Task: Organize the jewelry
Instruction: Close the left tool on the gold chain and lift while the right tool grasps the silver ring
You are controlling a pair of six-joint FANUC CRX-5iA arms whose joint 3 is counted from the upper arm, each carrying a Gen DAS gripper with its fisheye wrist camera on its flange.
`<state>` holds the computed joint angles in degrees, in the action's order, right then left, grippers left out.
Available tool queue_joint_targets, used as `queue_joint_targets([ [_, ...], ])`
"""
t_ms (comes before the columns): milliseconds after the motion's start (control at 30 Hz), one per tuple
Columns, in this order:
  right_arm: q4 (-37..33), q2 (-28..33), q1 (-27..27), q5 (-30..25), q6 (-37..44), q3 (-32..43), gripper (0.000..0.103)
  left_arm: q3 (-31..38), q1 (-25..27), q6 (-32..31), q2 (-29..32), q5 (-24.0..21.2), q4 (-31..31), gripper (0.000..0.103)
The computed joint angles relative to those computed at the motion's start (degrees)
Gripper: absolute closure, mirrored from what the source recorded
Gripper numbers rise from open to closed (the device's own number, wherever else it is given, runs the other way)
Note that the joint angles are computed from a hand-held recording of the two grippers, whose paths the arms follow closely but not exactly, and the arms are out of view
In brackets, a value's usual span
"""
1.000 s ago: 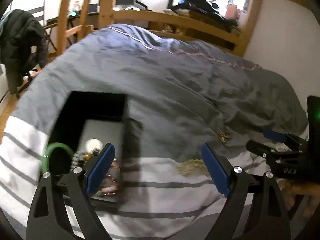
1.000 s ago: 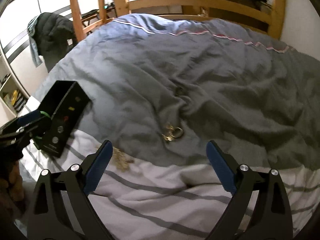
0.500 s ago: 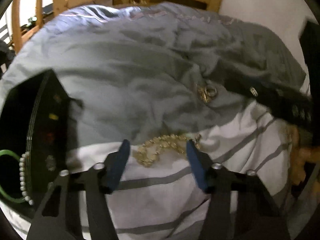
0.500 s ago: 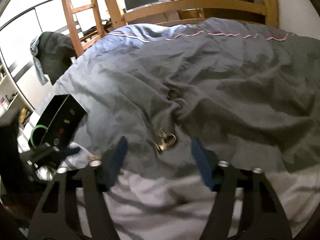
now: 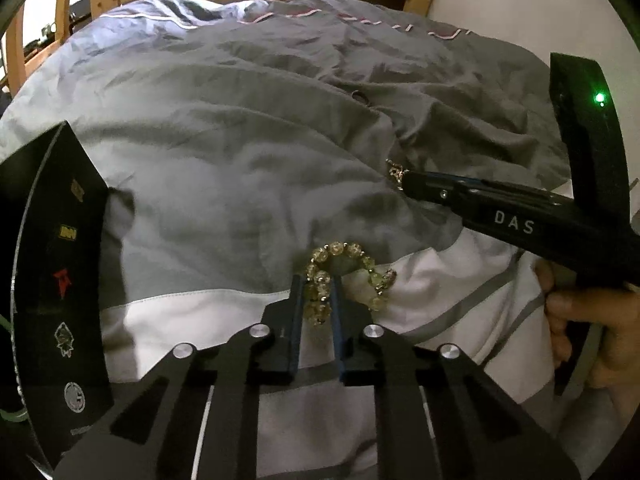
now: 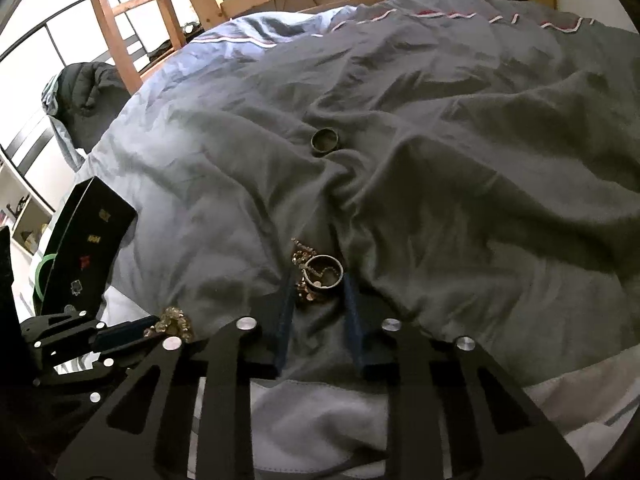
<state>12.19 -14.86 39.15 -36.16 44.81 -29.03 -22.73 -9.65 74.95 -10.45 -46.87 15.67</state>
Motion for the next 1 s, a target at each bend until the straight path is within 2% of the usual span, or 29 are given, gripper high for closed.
queue_joint_targets([
  [200, 5.39, -3.0, 0.51, 3.19, -5.88, -3.54, 0.086, -1.25, 0.03, -1.73, -1.66, 2.01, 2.51, 0.094],
  [233, 5.91, -3.1, 0.56, 3.22, -6.47, -3.73, 0.09, -1.23, -0.04, -1.92, -1.59, 1.96, 2.58, 0.094],
  [367, 2.04, -1.38, 0.03, 0.8, -3.03, -1.36, 0.09, -0.29, -0.01, -1.26, -0.58, 0.52, 1.73, 0.094],
  [400, 3.1, -1.12, 0.19, 0.48, -4.33, -1.6, 0.09, 0.12, -0.07, -0.96, -0.08, -0.03, 1.47, 0.094],
  [467, 1.23, -0.42, -0.23, 0.24, -2.42, -0.8, 0.083, 0.71, -0.37, 0.27, 0.28, -0.62, 0.11, 0.094],
  [500, 1.08, -0.39, -0.39, 0.66, -2.48, -0.86, 0.076, 0.66, -0.29, 0.02, 0.32, -0.75, 0.36, 0.09],
  [533, 1.06, -0.45, -0.52, 1.3, -2.49, -1.07, 0.07, 0.62, -0.2, -0.09, 0.37, -0.75, 0.56, 0.077],
  [600, 0.45, -0.36, -0.76, 1.77, -1.92, -1.09, 0.065, 0.52, -0.26, 0.71, 0.08, -0.27, -0.01, 0.057],
  [667, 1.4, 0.23, -0.71, 2.12, -2.72, -1.17, 0.065, 0.33, -0.36, 0.47, -0.06, -0.05, 0.12, 0.057],
  [700, 1.28, 0.57, -0.7, 1.97, -2.57, -0.92, 0.066, 0.29, -0.34, 0.15, 0.02, -0.26, 0.28, 0.057],
  [733, 1.86, 0.63, -0.51, 2.17, -3.11, -1.1, 0.069, 0.48, -0.36, 0.02, 0.3, -0.55, 0.24, 0.07],
  [767, 2.69, 0.56, -0.29, 2.3, -3.72, -1.38, 0.072, 0.57, -0.27, -0.39, 0.61, -1.16, 0.53, 0.078],
  [800, 3.04, 0.36, -0.17, 2.44, -4.05, -1.59, 0.08, 0.6, -0.18, -0.69, 0.81, -1.56, 0.89, 0.088],
  [833, 3.93, 0.03, -0.04, 2.88, -5.02, -2.08, 0.082, 0.33, 0.0, -1.21, 0.72, -1.48, 1.47, 0.093],
  [1000, 7.78, -1.61, 0.08, 5.85, -8.96, -4.28, 0.082, -0.91, 0.4, -1.24, -0.67, 0.54, 2.24, 0.095],
])
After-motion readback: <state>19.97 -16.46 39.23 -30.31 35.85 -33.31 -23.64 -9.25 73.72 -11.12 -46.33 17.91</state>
